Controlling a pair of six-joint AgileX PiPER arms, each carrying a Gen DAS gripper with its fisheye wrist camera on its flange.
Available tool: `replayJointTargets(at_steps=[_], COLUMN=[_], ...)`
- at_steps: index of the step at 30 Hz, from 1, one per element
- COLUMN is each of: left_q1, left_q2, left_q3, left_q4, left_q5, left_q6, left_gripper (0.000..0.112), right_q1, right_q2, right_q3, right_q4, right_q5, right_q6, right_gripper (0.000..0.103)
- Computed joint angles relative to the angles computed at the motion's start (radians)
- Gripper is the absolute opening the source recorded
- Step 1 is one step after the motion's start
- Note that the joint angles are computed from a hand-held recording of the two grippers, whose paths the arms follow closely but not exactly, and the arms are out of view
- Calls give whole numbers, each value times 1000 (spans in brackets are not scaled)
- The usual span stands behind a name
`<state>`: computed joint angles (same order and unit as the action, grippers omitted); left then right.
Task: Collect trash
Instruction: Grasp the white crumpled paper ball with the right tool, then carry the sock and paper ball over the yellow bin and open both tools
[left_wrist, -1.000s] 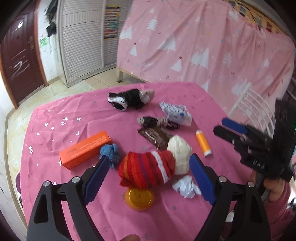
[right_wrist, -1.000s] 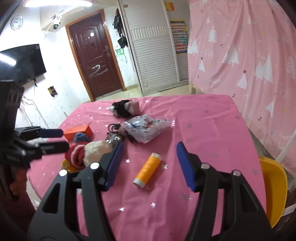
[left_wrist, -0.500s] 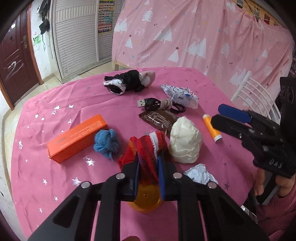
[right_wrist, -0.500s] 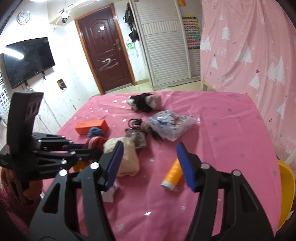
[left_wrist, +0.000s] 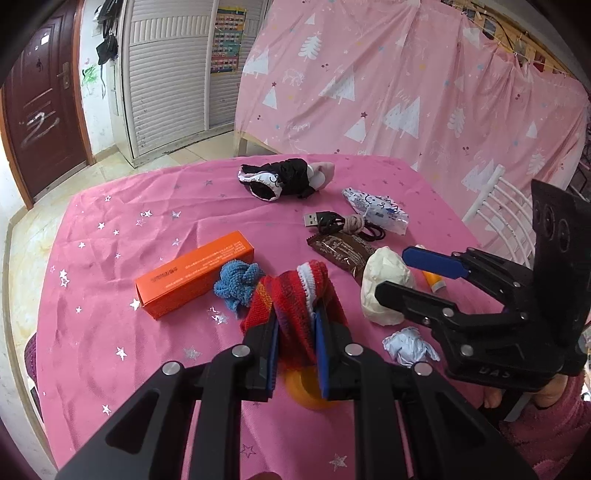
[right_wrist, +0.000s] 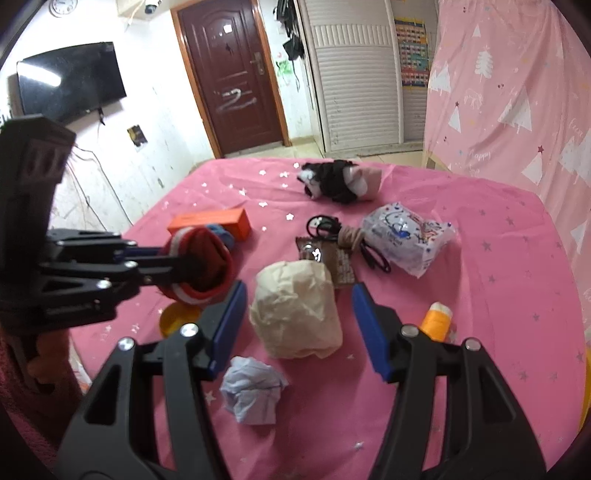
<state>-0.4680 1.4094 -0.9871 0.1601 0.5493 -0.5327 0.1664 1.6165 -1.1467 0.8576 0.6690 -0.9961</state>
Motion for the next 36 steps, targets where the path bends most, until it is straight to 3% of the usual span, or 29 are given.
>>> replayJointTargets(at_steps=[1, 3, 7, 21, 36], left_q1=[4, 15, 40, -90, -242], left_q2=[-3, -13, -36, -43, 196], left_q3=[3, 9, 25, -57, -387], left_q4=[-12, -49, -164, 73, 173], left_q5=[-4, -14, -36, 39, 173], left_q6=[9, 45, 159, -70, -125], left_gripper=[11, 11, 11, 11, 11], right_q1=[8, 15, 15, -101, -339], right_q2=[-1, -1, -8, -47, -54], right_q3=[1, -1, 12, 31, 42], right_q4=[-22, -43, -40, 99, 228], right_q5=[-6, -12, -32, -5, 69], right_q6=[18, 31, 28, -96, -234], right_gripper=[57, 45, 41, 41, 41])
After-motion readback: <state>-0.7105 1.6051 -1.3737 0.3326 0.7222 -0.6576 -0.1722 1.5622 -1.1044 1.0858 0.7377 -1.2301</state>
